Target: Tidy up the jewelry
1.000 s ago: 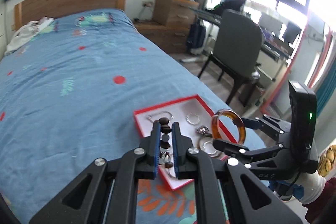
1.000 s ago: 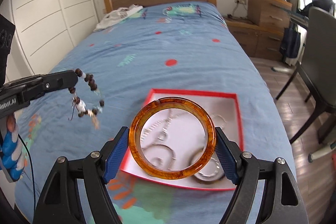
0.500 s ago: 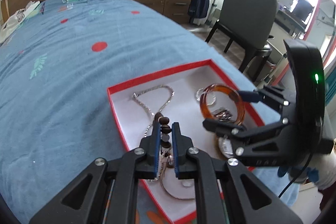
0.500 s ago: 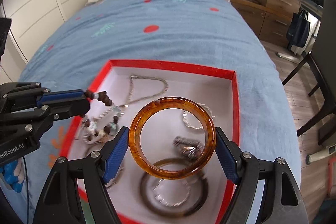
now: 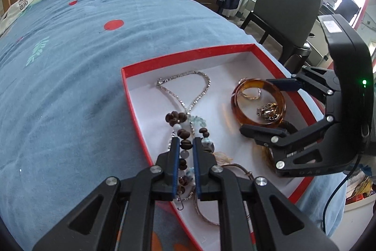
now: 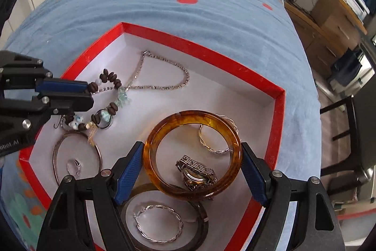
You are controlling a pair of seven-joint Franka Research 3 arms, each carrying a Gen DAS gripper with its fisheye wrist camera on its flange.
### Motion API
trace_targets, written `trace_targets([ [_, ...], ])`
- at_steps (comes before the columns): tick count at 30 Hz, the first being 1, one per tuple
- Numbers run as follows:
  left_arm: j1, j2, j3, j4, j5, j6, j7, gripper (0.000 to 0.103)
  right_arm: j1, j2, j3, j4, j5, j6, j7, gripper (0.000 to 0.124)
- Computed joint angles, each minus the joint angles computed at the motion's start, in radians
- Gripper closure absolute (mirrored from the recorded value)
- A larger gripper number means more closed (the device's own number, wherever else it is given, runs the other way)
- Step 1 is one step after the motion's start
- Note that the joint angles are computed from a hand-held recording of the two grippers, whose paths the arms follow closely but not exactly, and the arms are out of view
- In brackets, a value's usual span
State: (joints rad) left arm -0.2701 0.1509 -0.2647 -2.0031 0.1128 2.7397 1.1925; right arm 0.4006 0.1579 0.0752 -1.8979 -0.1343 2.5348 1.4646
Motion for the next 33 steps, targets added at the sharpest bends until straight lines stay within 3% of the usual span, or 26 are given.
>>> trace_targets([
  [4, 0.011, -0.005, -0.013, -0.003, -0.052, 0.002, 0.024, 0.088, 0.000, -0.020, -0.001, -0.020, -0.006, 0.002, 0.012, 0.044],
  [9, 0.013, -0.034, -0.024, -0.020, -0.122, 0.007, 0.081, 0.069, -0.009, -0.061, 0.004, -0.060, 0.010, 0.028, 0.025, 0.043],
  [15, -0.007, -0.110, -0.009, -0.074, -0.109, 0.008, 0.035, 0.065, -0.031, -0.159, 0.015, -0.136, 0.029, 0.072, 0.102, 0.042],
  [24, -0.005, -0.382, 0.005, -0.275, 0.046, -0.017, -0.206, 0.060, -0.051, -0.344, 0.086, -0.269, 0.047, 0.117, 0.269, 0.040],
  [33, 0.013, -0.752, -0.012, -0.496, 0.160, -0.189, -0.401, 0.049, -0.027, -0.482, 0.194, -0.358, 0.055, 0.124, 0.428, 0.034],
])
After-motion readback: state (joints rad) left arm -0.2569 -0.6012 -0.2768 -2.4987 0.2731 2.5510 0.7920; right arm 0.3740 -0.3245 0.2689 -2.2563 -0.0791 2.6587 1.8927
